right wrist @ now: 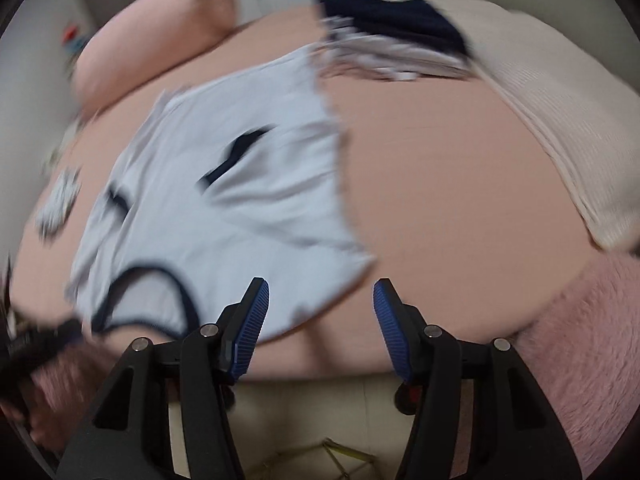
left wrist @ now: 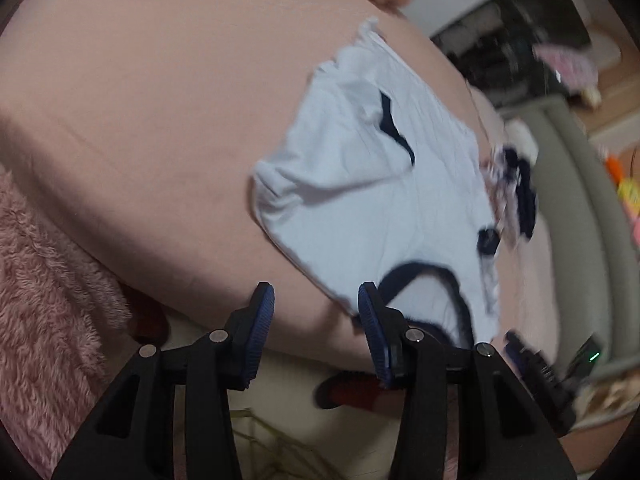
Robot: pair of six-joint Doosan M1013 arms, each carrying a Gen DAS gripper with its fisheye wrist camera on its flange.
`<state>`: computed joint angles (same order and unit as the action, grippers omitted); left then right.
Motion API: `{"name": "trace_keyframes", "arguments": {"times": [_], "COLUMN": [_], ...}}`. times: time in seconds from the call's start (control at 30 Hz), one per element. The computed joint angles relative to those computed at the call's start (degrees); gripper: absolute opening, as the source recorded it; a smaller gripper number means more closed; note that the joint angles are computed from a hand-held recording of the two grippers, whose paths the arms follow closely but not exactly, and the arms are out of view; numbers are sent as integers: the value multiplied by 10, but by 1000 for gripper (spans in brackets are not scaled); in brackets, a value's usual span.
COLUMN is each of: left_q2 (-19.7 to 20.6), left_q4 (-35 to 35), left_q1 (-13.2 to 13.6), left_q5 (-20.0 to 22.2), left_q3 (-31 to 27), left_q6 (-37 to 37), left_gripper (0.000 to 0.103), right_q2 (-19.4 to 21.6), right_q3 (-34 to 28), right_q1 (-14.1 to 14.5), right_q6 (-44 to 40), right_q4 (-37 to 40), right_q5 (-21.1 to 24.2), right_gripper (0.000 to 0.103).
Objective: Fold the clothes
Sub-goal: 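Grasp the navy-trimmed hem with both grippers and fold it toward the collar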
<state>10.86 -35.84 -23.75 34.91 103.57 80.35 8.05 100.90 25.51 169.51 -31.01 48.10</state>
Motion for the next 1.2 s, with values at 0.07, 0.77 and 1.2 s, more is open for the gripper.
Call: {"name": "trace_keyframes", "arguments": {"times": [0.07, 0.77, 1.2], "left_q2": [3, 16, 11], "left_q4": [-1, 6, 139], "left_q1": [2, -7, -21], "left_q5": [-21, -51, -83], "left_q3": [-3, -15, -10], "left_q6": [4, -11, -159], "left_gripper": [46, 46, 43], "right_q2": [-5, 40, 29], "right_q3": [8, -18, -13], "right_q1": [-19, -47, -32], "right_q6": [9, -147, -98], "right_q4": [19, 102, 71], "right_q5": [-5, -38, -27], "right_gripper": [57, 29, 35]}}
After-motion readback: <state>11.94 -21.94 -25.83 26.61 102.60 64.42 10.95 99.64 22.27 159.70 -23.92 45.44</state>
